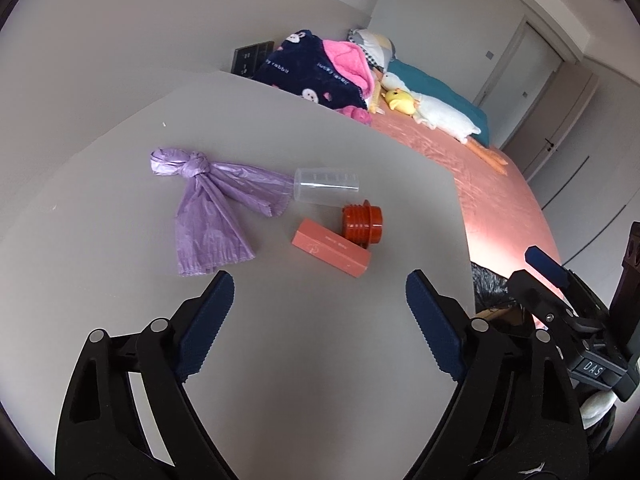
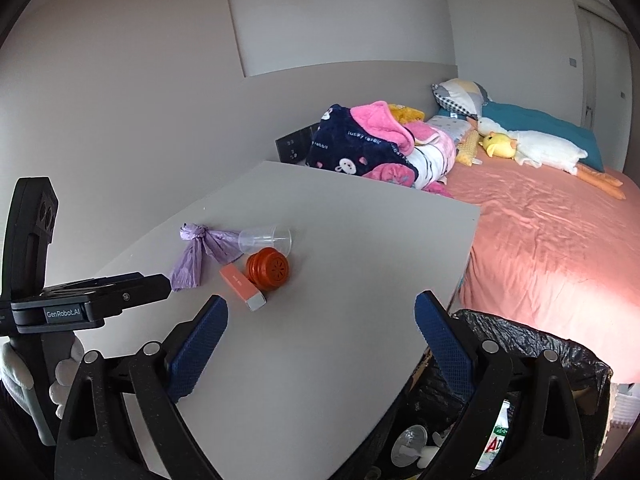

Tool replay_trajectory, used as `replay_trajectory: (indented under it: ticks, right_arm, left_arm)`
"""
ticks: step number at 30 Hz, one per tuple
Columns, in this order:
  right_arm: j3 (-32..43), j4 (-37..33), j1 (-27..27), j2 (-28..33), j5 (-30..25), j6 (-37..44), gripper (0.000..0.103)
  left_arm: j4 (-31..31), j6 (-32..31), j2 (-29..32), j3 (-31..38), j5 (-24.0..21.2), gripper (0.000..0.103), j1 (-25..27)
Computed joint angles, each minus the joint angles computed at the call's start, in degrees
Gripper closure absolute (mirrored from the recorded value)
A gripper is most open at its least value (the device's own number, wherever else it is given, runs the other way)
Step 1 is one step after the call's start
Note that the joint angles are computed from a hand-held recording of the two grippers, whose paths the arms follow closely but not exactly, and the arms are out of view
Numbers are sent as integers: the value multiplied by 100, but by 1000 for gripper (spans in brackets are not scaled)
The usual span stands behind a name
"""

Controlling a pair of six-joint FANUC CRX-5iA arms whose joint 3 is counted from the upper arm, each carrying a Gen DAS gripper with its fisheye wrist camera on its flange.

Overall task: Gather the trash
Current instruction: 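Move both tools back over the table toward the purple bag and orange cap, then grasp the purple plastic bag with the left gripper while the right gripper grasps the orange cap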

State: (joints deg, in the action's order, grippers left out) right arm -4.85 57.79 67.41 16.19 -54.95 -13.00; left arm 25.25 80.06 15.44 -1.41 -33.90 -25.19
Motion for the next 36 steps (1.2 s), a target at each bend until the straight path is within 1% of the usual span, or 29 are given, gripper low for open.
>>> replay_trajectory:
  ticks: [3, 9, 17, 21, 30, 33, 36]
  right_arm:
    - [184, -118, -80, 141, 102, 101, 8]
    - [428, -312, -186, 352, 212, 183, 8]
    - [690, -490, -305, 586, 337, 343, 8]
    - [911, -659, -385, 750, 333, 425, 8]
    - [1317, -860, -554, 1061, 516, 791, 9]
    - [1510, -1085, -619, 1183, 551, 997, 13]
    - [1718, -1413, -686, 1298, 580, 1225, 20]
  left_arm:
    - [-200, 270, 84, 130, -125, 28, 63]
    - [-477, 543, 215, 325, -237, 34, 157]
    - [-685, 852, 455, 652, -341, 34, 250]
    - [-931, 1140, 620, 928, -411, 34, 275]
    - [-1318, 1464, 1050, 1561, -667, 34, 316]
    - [-1510, 1598, 1214, 1831, -816, 34, 304]
    - [-1770, 1776, 1371, 2111, -990, 34, 278]
